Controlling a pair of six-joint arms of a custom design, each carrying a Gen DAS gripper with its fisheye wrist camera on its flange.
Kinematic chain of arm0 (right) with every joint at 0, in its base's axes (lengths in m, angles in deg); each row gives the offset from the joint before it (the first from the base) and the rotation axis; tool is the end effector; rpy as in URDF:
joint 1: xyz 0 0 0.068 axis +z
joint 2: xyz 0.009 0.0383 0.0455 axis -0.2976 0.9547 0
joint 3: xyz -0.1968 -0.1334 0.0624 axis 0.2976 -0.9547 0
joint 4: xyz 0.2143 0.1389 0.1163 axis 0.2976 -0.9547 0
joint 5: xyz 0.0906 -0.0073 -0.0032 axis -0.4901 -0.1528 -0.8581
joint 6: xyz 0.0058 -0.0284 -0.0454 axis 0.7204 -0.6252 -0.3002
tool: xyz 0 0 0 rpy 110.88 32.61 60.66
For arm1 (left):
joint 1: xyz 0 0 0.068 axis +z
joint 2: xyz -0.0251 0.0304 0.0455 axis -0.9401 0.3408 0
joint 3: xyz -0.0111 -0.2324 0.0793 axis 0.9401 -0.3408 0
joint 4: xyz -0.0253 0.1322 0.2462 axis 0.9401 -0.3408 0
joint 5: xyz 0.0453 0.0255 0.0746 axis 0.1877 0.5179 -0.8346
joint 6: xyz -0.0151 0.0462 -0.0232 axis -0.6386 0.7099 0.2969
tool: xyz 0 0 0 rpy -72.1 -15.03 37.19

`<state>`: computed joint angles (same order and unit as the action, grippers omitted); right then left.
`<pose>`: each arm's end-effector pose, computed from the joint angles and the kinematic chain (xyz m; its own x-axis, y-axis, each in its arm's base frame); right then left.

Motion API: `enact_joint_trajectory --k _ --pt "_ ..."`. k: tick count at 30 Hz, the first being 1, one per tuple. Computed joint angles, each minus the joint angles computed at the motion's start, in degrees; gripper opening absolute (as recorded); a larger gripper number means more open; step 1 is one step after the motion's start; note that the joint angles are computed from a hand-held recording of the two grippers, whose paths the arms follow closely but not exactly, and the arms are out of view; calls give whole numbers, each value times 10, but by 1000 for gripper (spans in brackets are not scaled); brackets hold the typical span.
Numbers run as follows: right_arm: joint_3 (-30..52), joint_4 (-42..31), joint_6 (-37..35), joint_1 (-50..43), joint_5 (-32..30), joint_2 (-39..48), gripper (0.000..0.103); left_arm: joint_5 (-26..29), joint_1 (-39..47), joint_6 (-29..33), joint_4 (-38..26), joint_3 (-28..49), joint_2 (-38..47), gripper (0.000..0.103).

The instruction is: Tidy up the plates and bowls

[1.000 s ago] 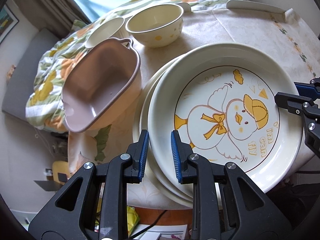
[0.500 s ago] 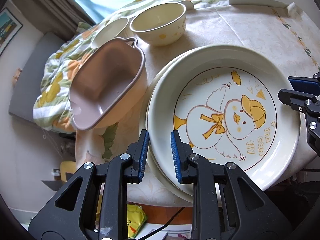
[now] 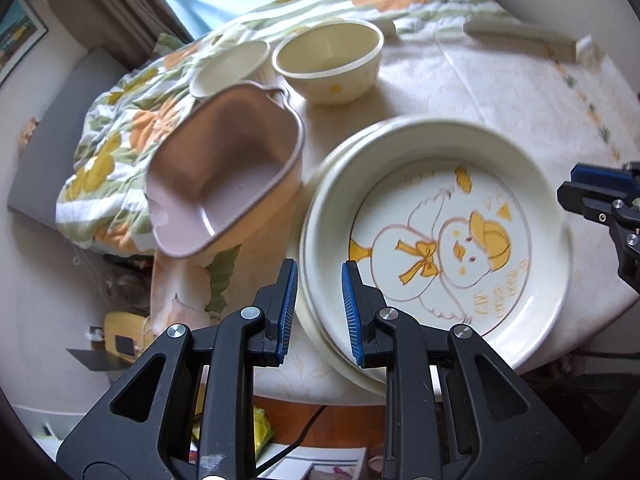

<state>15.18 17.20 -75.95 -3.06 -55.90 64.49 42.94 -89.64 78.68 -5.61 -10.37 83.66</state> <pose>0.2679 0.0691 0.1375 -0.8846 -0.1251 -0.4493 -0.1744 0.9822 0.0698 0.3381 -0.1106 0.1113 -0.8536 0.3393 -0.3952 0.2594 0.9349 0.2423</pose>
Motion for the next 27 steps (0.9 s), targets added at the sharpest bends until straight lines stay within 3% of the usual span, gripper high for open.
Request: enact_joint_trajectory --k 2,4,5,7,8,13,18,27 --pt "11 -16 -4 -24 -26 -12 17 19 10 -14 -7 -4 -33 27" --pt "23 -27 -5 -41 -47 -19 23 23 19 -35 -11 -9 -67 68" --pt "31 -32 -8 -49 -61 -19 31 18 24 -45 -8 -13 -83 103" --pt "41 -26 -18 -63 -95 -16 93 31 43 -58 15 -37 -126 103" --pt "44 -20 -21 -65 -106 -14 99 44 53 -62 12 -36 -131 103" --pt "122 -31 -26 -47 -125 60 99 89 121 -93 -20 -9 -117 103" --pt "222 -37 -32 2 -101 151 99 136 192 -98 -17 24 -77 102" --pt "465 -99 -1 50 -146 388 99 239 264 -87 -29 141 81 102"
